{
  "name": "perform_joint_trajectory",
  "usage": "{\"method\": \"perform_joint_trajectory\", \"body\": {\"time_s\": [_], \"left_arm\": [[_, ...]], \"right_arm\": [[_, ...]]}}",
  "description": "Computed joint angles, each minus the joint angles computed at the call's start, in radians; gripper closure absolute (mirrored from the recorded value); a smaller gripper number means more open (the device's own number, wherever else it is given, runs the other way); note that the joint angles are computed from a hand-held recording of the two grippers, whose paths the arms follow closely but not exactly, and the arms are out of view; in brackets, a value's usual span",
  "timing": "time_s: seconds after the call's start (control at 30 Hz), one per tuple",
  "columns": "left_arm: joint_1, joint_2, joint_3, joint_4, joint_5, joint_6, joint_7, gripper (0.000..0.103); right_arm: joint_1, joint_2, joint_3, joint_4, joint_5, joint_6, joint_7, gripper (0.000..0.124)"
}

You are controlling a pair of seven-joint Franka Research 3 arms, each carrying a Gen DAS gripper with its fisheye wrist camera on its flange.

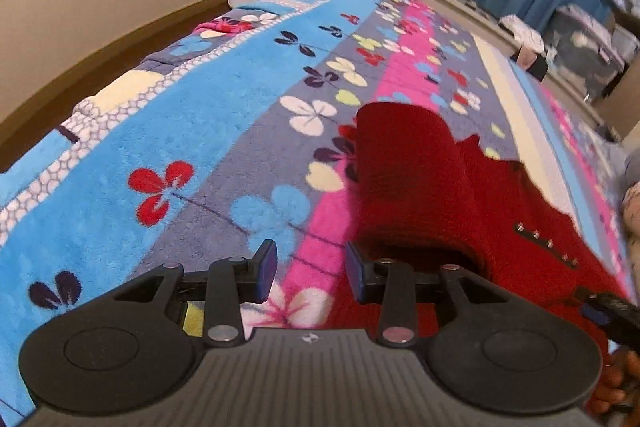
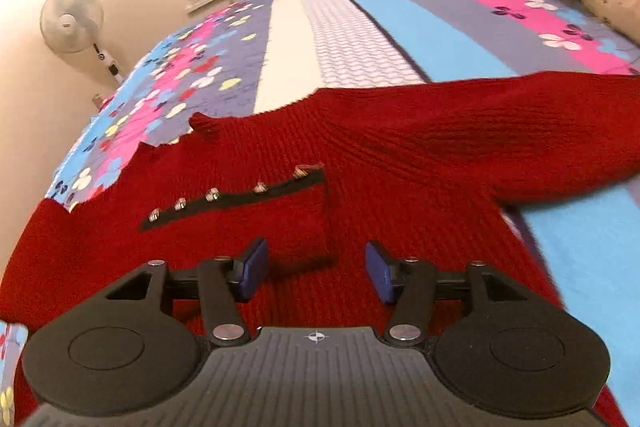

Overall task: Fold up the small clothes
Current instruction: 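Move the right tool to the remaining sleeve and grasp its cuff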

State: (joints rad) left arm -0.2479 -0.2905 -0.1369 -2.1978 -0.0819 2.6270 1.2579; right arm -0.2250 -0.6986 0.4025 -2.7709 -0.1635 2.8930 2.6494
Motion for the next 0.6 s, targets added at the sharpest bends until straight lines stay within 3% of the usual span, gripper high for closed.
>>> {"method": "perform_joint_trajectory", "body": {"time_s": [0.03,0.07,0.13,0.17,0.2,0.23,0.3,0.37,0.4,0.47,0.5,0.57,0.6], "left_arm": [[-0.005,0.0,0.004,0.002,-0.011,-0.004,0.007,0.061],[-0.009,0.001,0.006,0.005,-0.019,-0.007,0.016,0.061],[-0.016,0.003,0.005,0.009,-0.027,-0.01,0.033,0.061],[-0.018,0.003,0.004,0.009,-0.03,-0.009,0.038,0.061],[-0.022,0.002,0.004,0.009,-0.035,-0.006,0.047,0.061],[-0.024,0.001,0.004,0.008,-0.038,-0.003,0.054,0.061],[-0.029,0.0,0.001,0.006,-0.041,0.004,0.066,0.061],[-0.031,0.002,-0.003,0.008,-0.036,-0.001,0.073,0.061],[-0.031,0.004,-0.005,0.009,-0.035,-0.006,0.074,0.061],[-0.034,0.006,-0.004,0.011,-0.036,-0.013,0.085,0.061],[-0.033,0.007,-0.006,0.012,-0.034,-0.017,0.087,0.061],[-0.03,0.008,-0.009,0.013,-0.029,-0.018,0.085,0.061],[-0.029,0.009,-0.011,0.014,-0.026,-0.021,0.082,0.061]], "right_arm": [[-0.026,0.014,0.021,0.021,-0.025,-0.019,-0.009,0.107],[-0.039,0.017,0.028,0.029,-0.046,-0.025,-0.015,0.12],[-0.085,-0.008,0.046,0.014,-0.092,0.053,-0.014,0.122],[-0.141,-0.054,0.087,-0.004,-0.11,0.102,0.013,0.123],[-0.214,-0.114,0.14,-0.019,-0.112,0.144,0.054,0.123],[-0.272,-0.165,0.187,-0.021,-0.101,0.131,0.086,0.123],[-0.338,-0.212,0.24,0.003,-0.097,-0.001,0.099,0.123],[-0.313,-0.176,0.209,0.02,-0.1,-0.119,0.089,0.123],[-0.27,-0.138,0.163,0.023,-0.082,-0.159,0.063,0.123],[-0.267,-0.14,0.176,0.042,-0.11,-0.267,0.098,0.117],[-0.287,-0.176,0.208,0.032,-0.119,-0.27,0.137,0.113],[-0.272,-0.225,0.206,-0.024,-0.178,-0.15,0.204,0.085],[-0.262,-0.222,0.197,-0.033,-0.203,-0.109,0.199,0.081]]}}
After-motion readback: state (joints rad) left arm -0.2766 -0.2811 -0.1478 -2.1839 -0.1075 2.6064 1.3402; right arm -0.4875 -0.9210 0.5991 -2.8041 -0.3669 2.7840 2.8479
